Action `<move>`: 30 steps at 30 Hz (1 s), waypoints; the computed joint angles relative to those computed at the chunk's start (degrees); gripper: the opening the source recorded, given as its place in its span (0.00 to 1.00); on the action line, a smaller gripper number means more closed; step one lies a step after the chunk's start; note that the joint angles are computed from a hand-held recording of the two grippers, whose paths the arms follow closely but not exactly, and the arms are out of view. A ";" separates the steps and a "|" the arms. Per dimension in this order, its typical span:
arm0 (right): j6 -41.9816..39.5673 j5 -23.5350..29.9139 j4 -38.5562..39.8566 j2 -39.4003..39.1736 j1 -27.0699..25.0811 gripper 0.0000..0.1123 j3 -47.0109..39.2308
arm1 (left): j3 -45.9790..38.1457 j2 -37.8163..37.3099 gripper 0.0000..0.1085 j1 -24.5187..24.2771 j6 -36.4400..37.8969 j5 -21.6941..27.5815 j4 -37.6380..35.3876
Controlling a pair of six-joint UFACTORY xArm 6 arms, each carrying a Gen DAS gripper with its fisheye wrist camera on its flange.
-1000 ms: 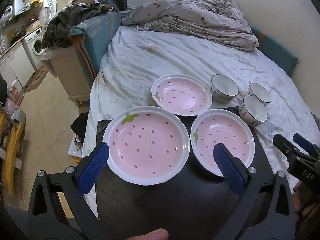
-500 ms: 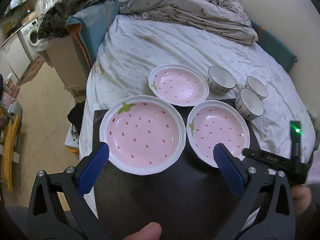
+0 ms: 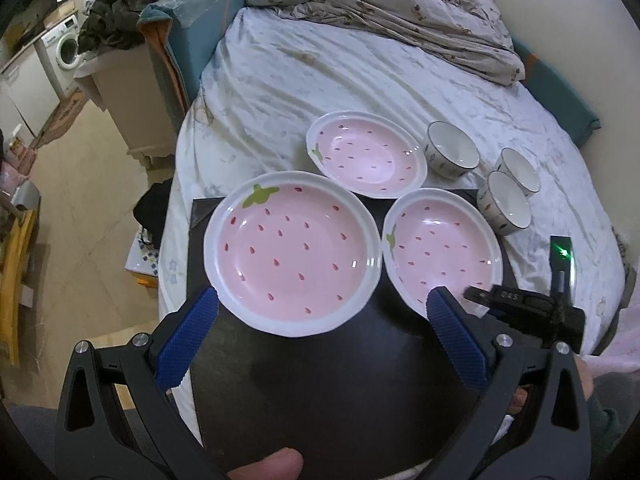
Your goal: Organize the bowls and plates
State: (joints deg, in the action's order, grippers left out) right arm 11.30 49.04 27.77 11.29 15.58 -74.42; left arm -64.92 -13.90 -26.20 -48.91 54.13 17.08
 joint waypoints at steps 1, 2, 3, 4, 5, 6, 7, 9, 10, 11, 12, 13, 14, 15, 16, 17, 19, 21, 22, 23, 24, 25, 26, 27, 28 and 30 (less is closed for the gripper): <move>0.22 0.71 -0.77 0.28 -0.08 0.31 -0.57 | -0.25 0.33 0.95 -0.05 -0.15 0.47 0.23; 0.70 1.37 -2.09 0.58 -0.14 0.24 -1.11 | -0.50 0.80 0.95 -0.06 -0.17 0.97 0.37; 0.16 1.23 -1.82 0.64 -0.27 0.19 -1.02 | -0.74 1.34 0.95 -0.04 -0.03 1.45 0.27; -1.07 1.01 -0.56 0.33 -0.67 0.19 -0.41 | -0.71 1.60 0.95 0.04 0.14 1.64 -0.03; -2.03 0.55 0.72 -0.03 -1.00 0.17 0.29 | -0.87 2.12 0.95 0.12 0.40 1.97 -0.55; -2.63 0.28 1.31 -0.27 -1.14 0.17 0.66 | -1.05 2.68 0.95 0.12 0.70 2.30 -0.95; -3.17 0.01 1.67 -0.68 -1.26 0.16 1.16 | -1.14 3.17 0.94 0.08 1.16 2.46 -1.31; -3.79 -0.21 2.57 -1.61 -1.40 0.15 2.20 | -1.34 4.11 0.91 0.07 2.52 2.71 -2.53; -4.39 -0.22 3.21 -2.24 -1.63 0.15 2.96 | -1.38 4.59 0.89 0.13 3.55 2.80 -3.43; -5.31 -0.20 4.07 -3.35 -1.85 0.14 4.26 | -1.52 5.03 0.88 0.08 4.18 3.04 -3.85; -5.66 -0.17 4.36 -4.06 -1.83 0.14 5.02 | -1.72 5.55 0.87 -0.02 4.94 3.54 -4.37; -5.90 -0.16 4.55 -4.75 -1.75 0.14 5.76 | -1.68 5.90 0.87 -0.07 5.46 3.70 -5.16; -6.76 0.07 5.08 -6.14 -2.08 0.14 7.35 | -1.93 6.25 0.87 -0.16 5.86 4.06 -5.98; -7.29 0.43 5.49 -6.80 -2.29 0.14 8.05 | -2.15 6.73 0.87 -0.36 6.29 4.46 -6.76; -7.86 0.99 5.74 -7.41 -2.64 0.14 8.61 | -2.28 7.05 0.87 -0.67 6.58 4.89 -7.17; -8.33 1.69 5.39 -8.51 -3.12 0.14 9.57 | -2.81 7.66 0.87 -1.05 6.96 5.57 -7.45; -9.11 2.85 4.72 -10.09 -3.94 0.14 10.91 | -3.42 8.61 0.87 -1.94 7.44 5.67 -8.20; -9.43 3.83 3.53 -11.95 -5.10 0.14 12.42 | -4.35 10.10 0.87 -2.79 8.80 5.13 -10.27; -9.73 4.45 2.73 -12.75 -5.75 0.14 13.01 | -4.78 10.82 0.87 -3.15 9.40 4.84 -11.10; -10.12 5.14 2.69 -13.23 -6.36 0.14 13.34 | -5.27 11.54 0.87 -3.50 9.85 4.69 -11.73; -10.00 5.51 3.00 -13.61 -6.87 0.14 13.66 | -5.82 12.30 0.87 -3.80 10.34 4.65 -12.34; -9.72 5.67 3.31 -13.97 -7.26 0.14 13.99 | -6.27 12.92 0.87 -3.95 10.92 4.55 -13.00; -9.95 6.32 3.76 -13.94 -7.70 0.13 13.81 | -6.38 13.18 0.87 -4.02 11.21 4.29 -13.51; -10.22 7.09 3.99 -13.65 -7.74 0.14 13.43 | -6.05 13.24 0.87 -3.97 11.44 3.37 -14.28; -10.27 8.35 3.83 -13.04 -7.90 0.14 12.46 | -5.64 13.23 0.87 -3.85 11.53 2.51 -14.74; -10.20 10.88 2.97 -11.75 -8.26 0.18 10.41 | -4.96 13.21 0.86 -3.74 11.07 1.68 -14.57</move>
